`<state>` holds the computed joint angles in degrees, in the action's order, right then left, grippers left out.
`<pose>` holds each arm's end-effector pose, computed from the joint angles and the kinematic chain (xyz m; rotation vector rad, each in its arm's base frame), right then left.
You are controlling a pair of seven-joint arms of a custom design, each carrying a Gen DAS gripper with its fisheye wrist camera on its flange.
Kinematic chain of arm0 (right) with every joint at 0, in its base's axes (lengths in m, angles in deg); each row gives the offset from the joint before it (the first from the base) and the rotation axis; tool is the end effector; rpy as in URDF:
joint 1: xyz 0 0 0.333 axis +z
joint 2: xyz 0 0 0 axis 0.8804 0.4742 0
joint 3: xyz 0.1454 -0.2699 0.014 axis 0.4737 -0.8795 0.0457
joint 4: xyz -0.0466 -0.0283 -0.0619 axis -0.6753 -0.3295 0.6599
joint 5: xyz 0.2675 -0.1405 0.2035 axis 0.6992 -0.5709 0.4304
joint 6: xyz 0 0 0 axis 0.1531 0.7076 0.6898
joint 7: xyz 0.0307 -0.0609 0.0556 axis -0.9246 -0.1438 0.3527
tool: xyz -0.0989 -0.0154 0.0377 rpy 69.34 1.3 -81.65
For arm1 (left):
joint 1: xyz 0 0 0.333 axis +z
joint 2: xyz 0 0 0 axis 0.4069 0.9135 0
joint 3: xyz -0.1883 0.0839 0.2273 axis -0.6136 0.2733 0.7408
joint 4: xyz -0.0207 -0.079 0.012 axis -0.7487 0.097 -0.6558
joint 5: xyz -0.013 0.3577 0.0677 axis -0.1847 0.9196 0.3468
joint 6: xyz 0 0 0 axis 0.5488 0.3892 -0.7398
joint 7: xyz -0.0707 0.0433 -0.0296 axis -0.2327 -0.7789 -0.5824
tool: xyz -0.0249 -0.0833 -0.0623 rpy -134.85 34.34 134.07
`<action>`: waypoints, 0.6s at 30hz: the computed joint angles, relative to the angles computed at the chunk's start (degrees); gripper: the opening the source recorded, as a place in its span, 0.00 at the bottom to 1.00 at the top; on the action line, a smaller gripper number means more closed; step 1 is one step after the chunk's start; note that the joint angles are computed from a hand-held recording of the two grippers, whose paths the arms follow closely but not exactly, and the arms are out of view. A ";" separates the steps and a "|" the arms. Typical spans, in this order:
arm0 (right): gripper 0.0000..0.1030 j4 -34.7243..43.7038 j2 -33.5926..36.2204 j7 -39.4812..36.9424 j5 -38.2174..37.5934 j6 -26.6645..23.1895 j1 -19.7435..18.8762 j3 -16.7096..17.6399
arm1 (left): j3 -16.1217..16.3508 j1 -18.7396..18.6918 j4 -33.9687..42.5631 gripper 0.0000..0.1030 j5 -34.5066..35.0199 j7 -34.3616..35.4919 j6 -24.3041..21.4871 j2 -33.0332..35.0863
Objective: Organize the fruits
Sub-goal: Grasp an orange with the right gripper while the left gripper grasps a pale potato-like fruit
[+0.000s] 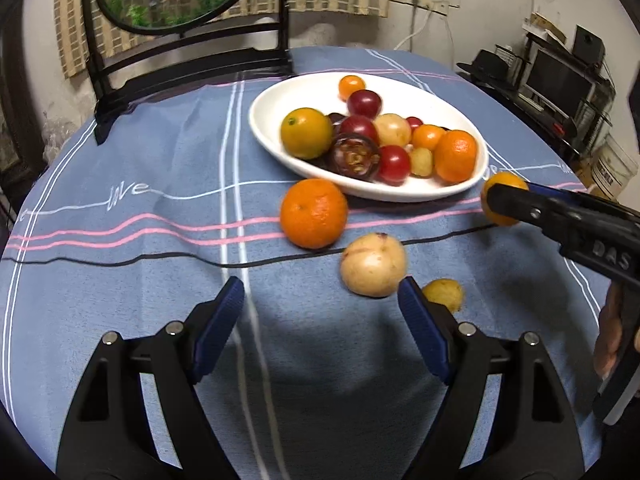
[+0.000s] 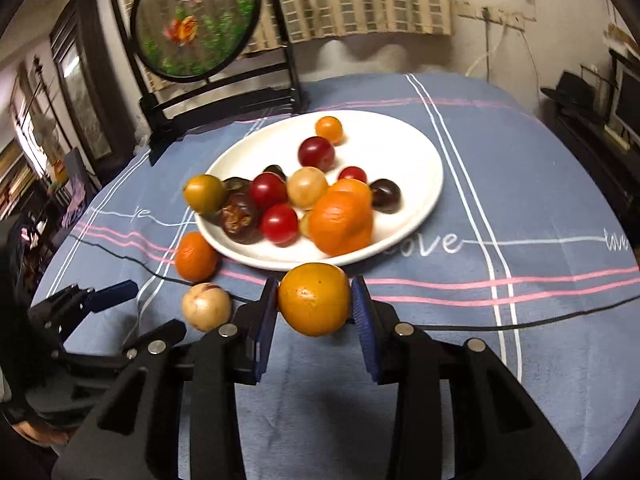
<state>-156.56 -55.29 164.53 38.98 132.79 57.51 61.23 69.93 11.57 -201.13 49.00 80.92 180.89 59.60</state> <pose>0.5197 0.2196 0.2503 -2.0197 1.2685 -0.2377 0.4437 -0.0842 0.2487 -1.9268 1.6948 -0.6720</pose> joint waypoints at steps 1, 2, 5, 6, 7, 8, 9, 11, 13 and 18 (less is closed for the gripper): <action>0.36 0.53 0.50 0.33 -0.17 -1.08 -0.65 0.66 | -0.65 0.98 -0.17 0.78 1.26 -1.40 -0.04 -0.04; 0.36 0.84 0.80 0.31 -0.15 -2.09 -1.25 1.30 | -0.97 1.62 0.10 0.78 1.94 -2.45 -1.11 -0.22; 0.36 1.00 1.93 -0.66 -0.32 -3.49 -5.65 5.71 | -0.25 1.05 1.62 0.75 1.88 -3.53 -4.17 -0.20; 0.36 0.66 2.02 -1.00 -0.37 -3.17 -7.11 7.00 | 1.30 -1.32 2.81 0.75 -0.69 -1.60 -5.20 0.14; 0.36 0.43 2.04 -1.24 -0.23 -2.80 -7.62 7.47 | 2.64 -3.29 3.88 0.75 -2.92 0.15 -6.26 0.50; 0.36 0.12 1.90 -1.29 -0.08 -2.27 -7.95 7.64 | 5.24 -6.74 5.57 0.71 -6.90 3.13 -8.04 1.06; 0.36 -0.22 1.58 -1.15 0.18 -1.53 -7.83 7.35 | 9.46 -11.74 7.68 0.68 -12.04 6.62 -10.48 1.82; 0.36 -0.32 1.88 -0.21 -1.21 -1.47 -9.74 8.89 | 15.22 -17.63 10.85 0.56 -16.94 9.46 -15.21 3.07; 0.36 -0.31 2.08 0.49 -2.33 -1.36 -10.82 9.76 | 18.17 -20.20 12.53 0.53 -16.45 8.34 -17.34 4.15; 0.36 0.23 2.78 1.38 -3.86 -2.33 -11.70 10.79 | 30.90 -32.78 14.55 0.41 -15.06 3.70 -20.39 7.59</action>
<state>-156.33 -52.51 165.90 35.11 130.47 45.80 72.02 100.83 -21.21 -186.58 33.94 84.62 160.51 67.19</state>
